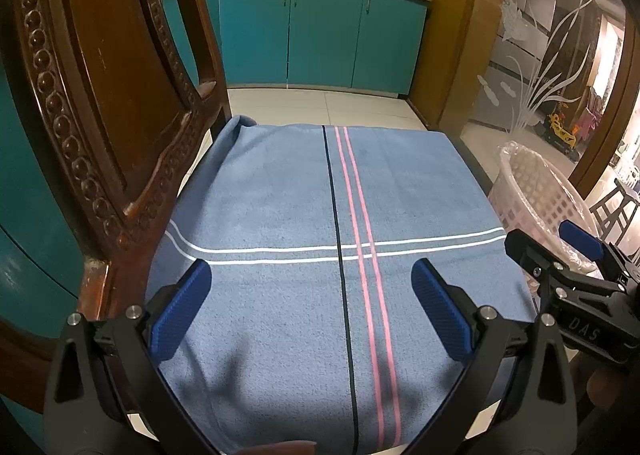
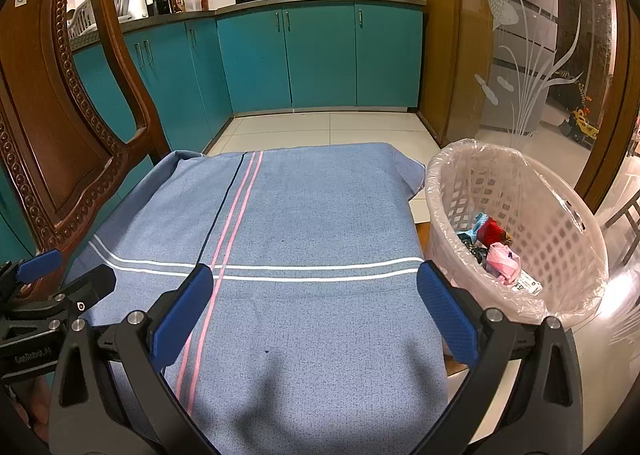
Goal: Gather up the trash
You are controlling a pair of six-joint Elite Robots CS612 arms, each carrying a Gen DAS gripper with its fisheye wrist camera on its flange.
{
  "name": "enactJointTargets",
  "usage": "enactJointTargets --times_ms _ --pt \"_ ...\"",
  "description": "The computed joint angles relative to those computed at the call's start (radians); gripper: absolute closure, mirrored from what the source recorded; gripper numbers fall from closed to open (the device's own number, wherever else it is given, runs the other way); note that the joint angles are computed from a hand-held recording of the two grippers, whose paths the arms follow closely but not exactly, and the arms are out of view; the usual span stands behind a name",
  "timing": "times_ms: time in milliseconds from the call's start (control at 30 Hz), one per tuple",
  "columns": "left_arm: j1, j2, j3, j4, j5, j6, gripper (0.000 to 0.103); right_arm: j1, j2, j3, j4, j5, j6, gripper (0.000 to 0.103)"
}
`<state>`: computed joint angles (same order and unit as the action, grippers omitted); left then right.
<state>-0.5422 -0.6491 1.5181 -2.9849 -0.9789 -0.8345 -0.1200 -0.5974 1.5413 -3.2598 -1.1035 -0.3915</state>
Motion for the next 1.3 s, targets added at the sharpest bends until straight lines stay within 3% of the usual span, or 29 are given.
enactJointTargets --times_ms 500,867,1300 --pt "0.003 0.0 -0.001 0.008 -0.018 -0.012 0.003 0.0 0.001 0.002 0.001 0.005 -0.008 0.004" --pt "-0.007 0.0 0.003 -0.012 0.026 0.006 0.003 -0.001 0.001 0.003 0.002 0.006 -0.009 0.003" --pt "-0.007 -0.001 0.001 0.0 0.023 0.014 0.003 -0.001 0.0 0.003 0.005 0.007 -0.012 0.003"
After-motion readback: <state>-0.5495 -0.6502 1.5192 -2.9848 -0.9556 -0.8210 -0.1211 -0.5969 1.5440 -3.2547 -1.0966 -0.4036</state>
